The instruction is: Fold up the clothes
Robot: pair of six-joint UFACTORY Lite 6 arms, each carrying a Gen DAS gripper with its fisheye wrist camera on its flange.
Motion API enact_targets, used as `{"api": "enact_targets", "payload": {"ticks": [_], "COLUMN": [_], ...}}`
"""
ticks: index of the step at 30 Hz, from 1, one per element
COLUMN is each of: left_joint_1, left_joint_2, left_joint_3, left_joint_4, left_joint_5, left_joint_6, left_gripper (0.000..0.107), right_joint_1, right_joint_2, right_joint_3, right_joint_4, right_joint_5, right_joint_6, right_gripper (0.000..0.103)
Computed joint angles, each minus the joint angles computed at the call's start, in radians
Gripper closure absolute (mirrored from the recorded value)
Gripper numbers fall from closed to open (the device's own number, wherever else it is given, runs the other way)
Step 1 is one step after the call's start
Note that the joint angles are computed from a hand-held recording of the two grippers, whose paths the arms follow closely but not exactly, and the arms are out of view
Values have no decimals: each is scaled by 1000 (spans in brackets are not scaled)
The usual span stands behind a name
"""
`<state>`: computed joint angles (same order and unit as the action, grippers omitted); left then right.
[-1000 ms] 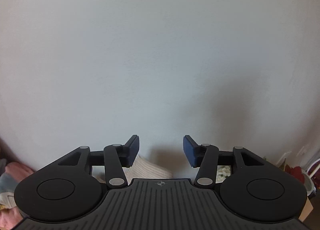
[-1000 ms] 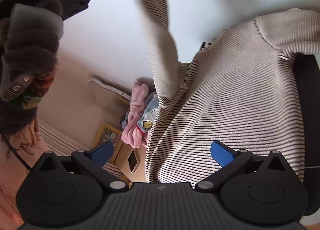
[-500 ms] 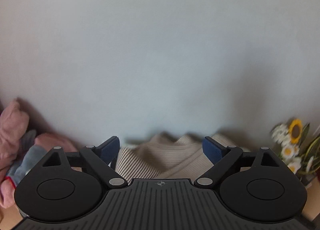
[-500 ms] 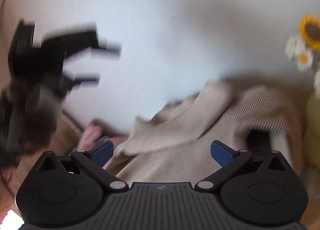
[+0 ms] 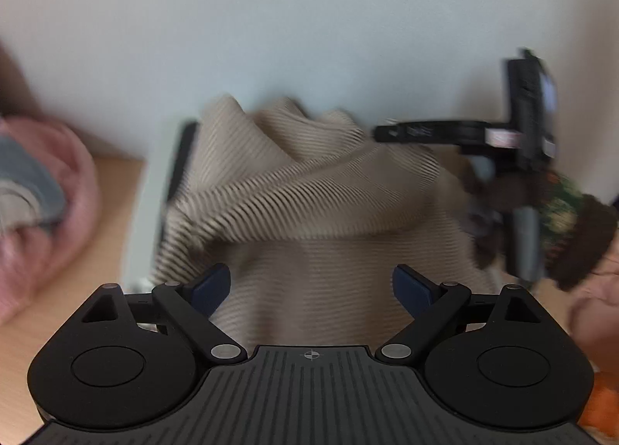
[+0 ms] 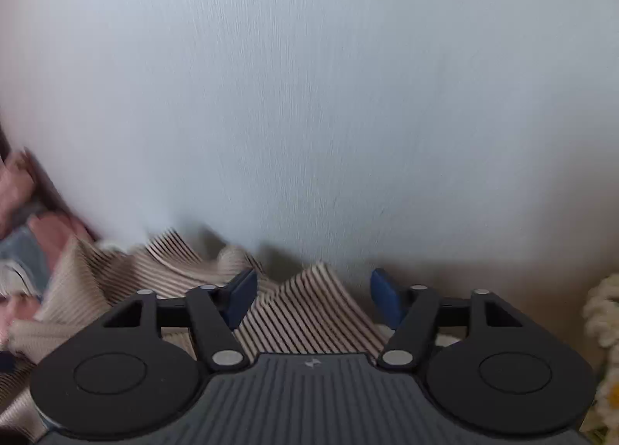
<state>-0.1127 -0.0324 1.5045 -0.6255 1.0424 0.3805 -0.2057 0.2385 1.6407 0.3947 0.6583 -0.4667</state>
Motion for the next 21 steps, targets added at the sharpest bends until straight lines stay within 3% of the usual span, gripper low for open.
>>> {"api": "enact_targets", "payload": {"ticks": [1,3,7,9,12,15,17,18,21], "left_joint_1": [34,43,89,165,256,283,270,250,215], "left_joint_2": [-19,-5,53,31,-50,-26,-8,8,36], "left_joint_3": [-33,-11,62,78,138,241,253,286,330], "left_joint_4": [-53,-79,-104,-150,-135,-213,-235,-209,-212], "left_joint_5": [50,100,157,228,389,551,531,511,467], "left_joint_6": [53,95,143,213,216,176,211,197,187], "left_gripper": [12,12,12,12,11,11,10,10,10], "right_joint_1": [11,18,-88,-232,-507,-821,-974,-994,-877], "right_joint_2": [52,54,-127,-217,-442,-519,-456,-432,-466], "right_joint_3": [66,142,245,242,-22,-215,-236,-238,-294], "right_joint_4": [-32,1,269,389,461,428,459,467,497], "right_joint_5": [52,86,199,309,421,600,721,737,660], "right_joint_6": [49,60,-161,-272,-476,-440,-372,-327,-251], "right_gripper": [86,90,91,82,38,36,41,48,48]}}
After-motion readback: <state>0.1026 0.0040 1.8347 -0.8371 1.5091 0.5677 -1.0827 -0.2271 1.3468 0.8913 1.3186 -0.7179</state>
